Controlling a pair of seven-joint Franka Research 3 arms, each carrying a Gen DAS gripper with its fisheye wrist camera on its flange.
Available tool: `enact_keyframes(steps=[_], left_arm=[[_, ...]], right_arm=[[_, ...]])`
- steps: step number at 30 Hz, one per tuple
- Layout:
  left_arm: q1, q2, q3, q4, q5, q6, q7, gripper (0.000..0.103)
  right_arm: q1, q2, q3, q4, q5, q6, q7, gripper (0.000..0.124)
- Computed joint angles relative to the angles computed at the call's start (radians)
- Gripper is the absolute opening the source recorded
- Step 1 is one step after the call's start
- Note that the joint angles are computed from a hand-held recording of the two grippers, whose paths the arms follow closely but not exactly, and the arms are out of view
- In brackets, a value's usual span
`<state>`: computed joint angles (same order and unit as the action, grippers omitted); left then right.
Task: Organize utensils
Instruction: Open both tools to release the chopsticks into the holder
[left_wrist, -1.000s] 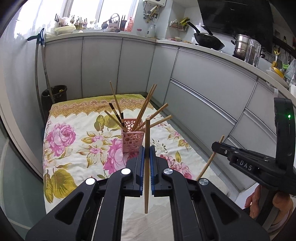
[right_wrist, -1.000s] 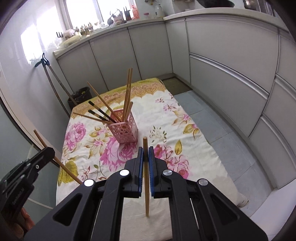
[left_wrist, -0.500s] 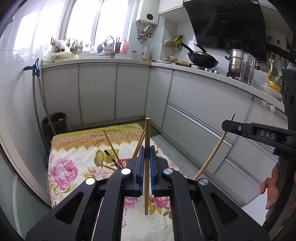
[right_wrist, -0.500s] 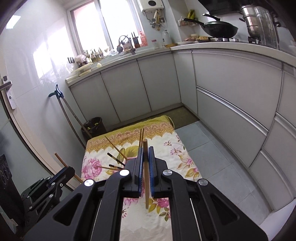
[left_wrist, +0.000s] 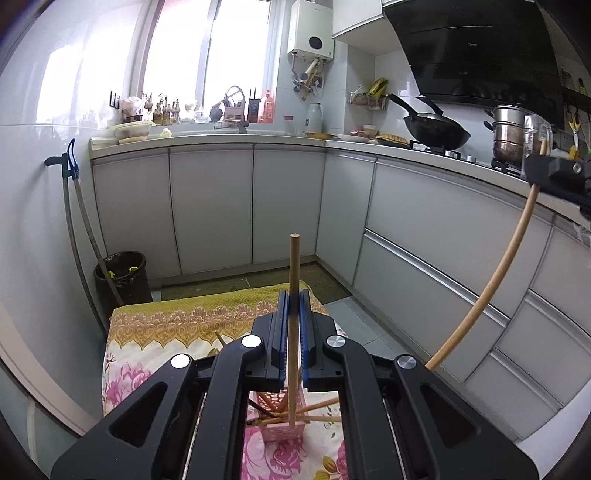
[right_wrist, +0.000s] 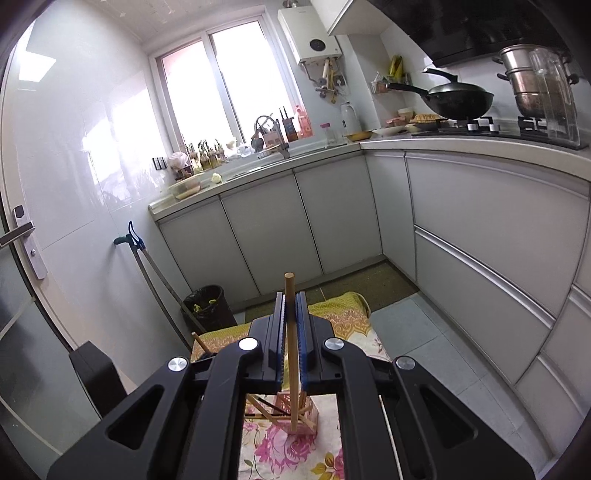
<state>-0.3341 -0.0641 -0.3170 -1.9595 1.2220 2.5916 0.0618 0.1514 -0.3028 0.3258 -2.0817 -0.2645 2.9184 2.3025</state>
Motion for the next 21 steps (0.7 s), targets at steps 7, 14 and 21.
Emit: enact_keyframes(steps=[7, 14, 21], left_arm=[[0.009, 0.112, 0.048, 0.028, 0.048, 0.015, -0.096, 0.006], [-0.001, 0.036, 0.062, -0.066, 0.095, -0.004, -0.206, 0.041], [0.038, -0.227, -0.038, -0.235, 0.157, -0.147, -0.342, 0.063]], right_arm=[[-0.030, 0.168, 0.031, 0.100, -0.172, 0.047, 0.127, 0.006], [0.038, 0.273, -0.022, 0.131, -0.287, 0.046, 0.217, 0.006], [0.125, 0.320, -0.103, 0.166, -0.471, 0.046, 0.391, 0.006]])
